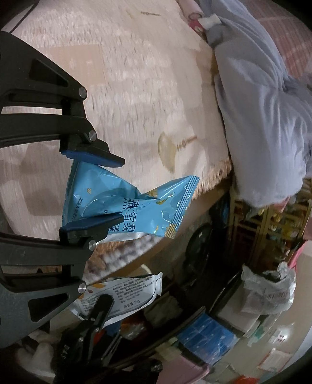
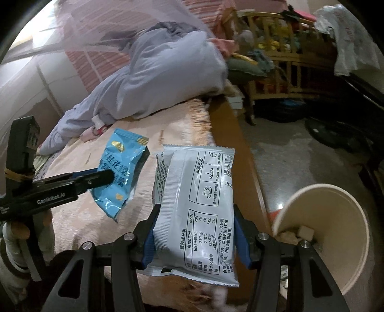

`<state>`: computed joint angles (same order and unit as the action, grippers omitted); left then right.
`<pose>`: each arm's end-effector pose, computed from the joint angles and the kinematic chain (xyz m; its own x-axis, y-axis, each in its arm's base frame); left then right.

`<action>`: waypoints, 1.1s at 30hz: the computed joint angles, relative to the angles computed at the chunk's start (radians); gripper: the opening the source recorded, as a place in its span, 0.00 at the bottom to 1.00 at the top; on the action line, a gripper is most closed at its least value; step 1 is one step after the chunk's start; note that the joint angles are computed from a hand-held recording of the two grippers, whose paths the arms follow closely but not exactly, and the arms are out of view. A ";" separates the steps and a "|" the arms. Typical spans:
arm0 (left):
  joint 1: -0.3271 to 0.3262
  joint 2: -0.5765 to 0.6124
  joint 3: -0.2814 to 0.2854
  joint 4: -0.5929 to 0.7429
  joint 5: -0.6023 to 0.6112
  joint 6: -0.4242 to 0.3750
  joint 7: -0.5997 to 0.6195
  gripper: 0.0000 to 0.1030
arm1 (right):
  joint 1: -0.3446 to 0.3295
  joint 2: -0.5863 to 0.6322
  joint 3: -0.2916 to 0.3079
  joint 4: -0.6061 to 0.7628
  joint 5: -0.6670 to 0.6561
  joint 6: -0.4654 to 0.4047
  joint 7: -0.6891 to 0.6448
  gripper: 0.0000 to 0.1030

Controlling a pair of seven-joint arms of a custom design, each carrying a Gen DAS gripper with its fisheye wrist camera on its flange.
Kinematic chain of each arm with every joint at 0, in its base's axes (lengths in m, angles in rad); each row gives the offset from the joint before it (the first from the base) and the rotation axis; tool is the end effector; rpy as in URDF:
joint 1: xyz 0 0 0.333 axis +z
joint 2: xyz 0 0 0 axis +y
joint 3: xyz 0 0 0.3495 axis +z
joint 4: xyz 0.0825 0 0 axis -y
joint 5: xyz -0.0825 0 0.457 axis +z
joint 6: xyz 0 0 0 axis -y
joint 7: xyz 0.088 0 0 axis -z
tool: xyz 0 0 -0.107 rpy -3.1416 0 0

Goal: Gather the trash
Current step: 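Carry the white packet and blue packet over the cream bucket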

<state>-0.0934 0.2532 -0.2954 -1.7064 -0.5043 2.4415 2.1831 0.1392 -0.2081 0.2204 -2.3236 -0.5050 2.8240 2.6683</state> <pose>0.6986 -0.2661 0.5074 -0.6555 -0.7242 0.2139 -0.6794 0.4420 -0.5857 0.5292 0.2298 0.4923 -0.1914 -0.9462 -0.2610 -0.6984 0.3181 -0.6411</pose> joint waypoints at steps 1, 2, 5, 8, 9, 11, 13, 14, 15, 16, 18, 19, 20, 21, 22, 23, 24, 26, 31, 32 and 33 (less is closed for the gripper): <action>-0.004 -0.002 -0.005 -0.002 0.000 -0.002 0.003 0.36 | -0.003 -0.017 -0.002 -0.015 -0.001 -0.005 0.006 0.51; -0.009 -0.003 -0.008 -0.003 0.001 -0.003 0.005 0.36 | -0.009 -0.035 0.000 -0.031 -0.003 -0.011 0.016 0.51; -0.026 -0.008 -0.019 -0.011 0.000 -0.002 0.011 0.36 | -0.033 -0.089 0.009 -0.081 0.001 -0.026 0.037 0.51; -0.048 -0.005 -0.028 -0.009 0.006 -0.005 0.010 0.36 | -0.062 -0.145 0.022 -0.132 0.018 -0.043 0.050 0.51; -0.054 -0.003 -0.030 -0.007 0.009 -0.005 0.009 0.36 | -0.071 -0.163 0.025 -0.148 0.026 -0.049 0.052 0.51; -0.068 0.005 -0.037 0.002 0.015 -0.008 0.007 0.36 | -0.092 -0.202 0.035 -0.184 0.040 -0.061 0.062 0.51; -0.079 0.010 -0.044 0.007 0.014 -0.012 0.007 0.36 | -0.112 -0.242 0.042 -0.222 0.058 -0.069 0.066 0.51; -0.087 0.015 -0.048 0.013 0.016 -0.013 0.003 0.36 | -0.121 -0.259 0.046 -0.237 0.067 -0.074 0.067 0.51; -0.095 0.021 -0.051 0.019 0.021 -0.015 -0.004 0.36 | -0.131 -0.280 0.049 -0.255 0.078 -0.085 0.069 0.51; -0.100 0.026 -0.053 0.024 0.024 -0.020 -0.009 0.36 | -0.138 -0.292 0.053 -0.264 0.088 -0.093 0.068 0.51; -0.111 0.035 -0.062 0.030 0.026 -0.023 -0.015 0.36 | -0.153 -0.325 0.058 -0.291 0.107 -0.109 0.068 0.51; -0.117 0.040 -0.065 0.034 0.029 -0.022 -0.016 0.36 | -0.158 -0.341 0.058 -0.305 0.117 -0.119 0.066 0.51; -0.123 0.046 -0.069 0.037 0.032 -0.022 -0.019 0.36 | -0.164 -0.353 0.060 -0.315 0.126 -0.125 0.064 0.51; -0.129 0.051 -0.072 0.041 0.037 -0.023 -0.025 0.36 | -0.169 -0.362 0.061 -0.324 0.133 -0.128 0.062 0.51; -0.136 0.058 -0.074 0.047 0.042 -0.027 -0.034 0.36 | -0.174 -0.374 0.060 -0.337 0.142 -0.130 0.062 0.51; -0.139 0.061 -0.077 0.049 0.044 -0.029 -0.038 0.36 | -0.178 -0.383 0.062 -0.345 0.150 -0.132 0.060 0.51; -0.145 0.067 -0.079 0.054 0.050 -0.030 -0.045 0.36 | -0.184 -0.391 0.064 -0.355 0.157 -0.131 0.061 0.51; -0.154 0.076 -0.083 0.060 0.062 -0.030 -0.053 0.36 | -0.197 -0.402 0.072 -0.368 0.165 -0.135 0.063 0.51; -0.177 0.095 -0.087 0.065 0.107 -0.021 -0.078 0.36 | -0.221 -0.417 0.088 -0.394 0.174 -0.132 0.076 0.51; -0.178 0.096 -0.088 0.064 0.114 -0.019 -0.081 0.36 | -0.224 -0.420 0.089 -0.400 0.176 -0.130 0.079 0.51; -0.181 0.100 -0.089 0.066 0.123 -0.018 -0.087 0.36 | -0.227 -0.422 0.092 -0.404 0.178 -0.130 0.082 0.51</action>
<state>-0.2744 0.3532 -0.3840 -1.6406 -0.3815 2.4237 2.0958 -0.0879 -0.6302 0.3123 -2.7273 -0.3268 2.6944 2.7503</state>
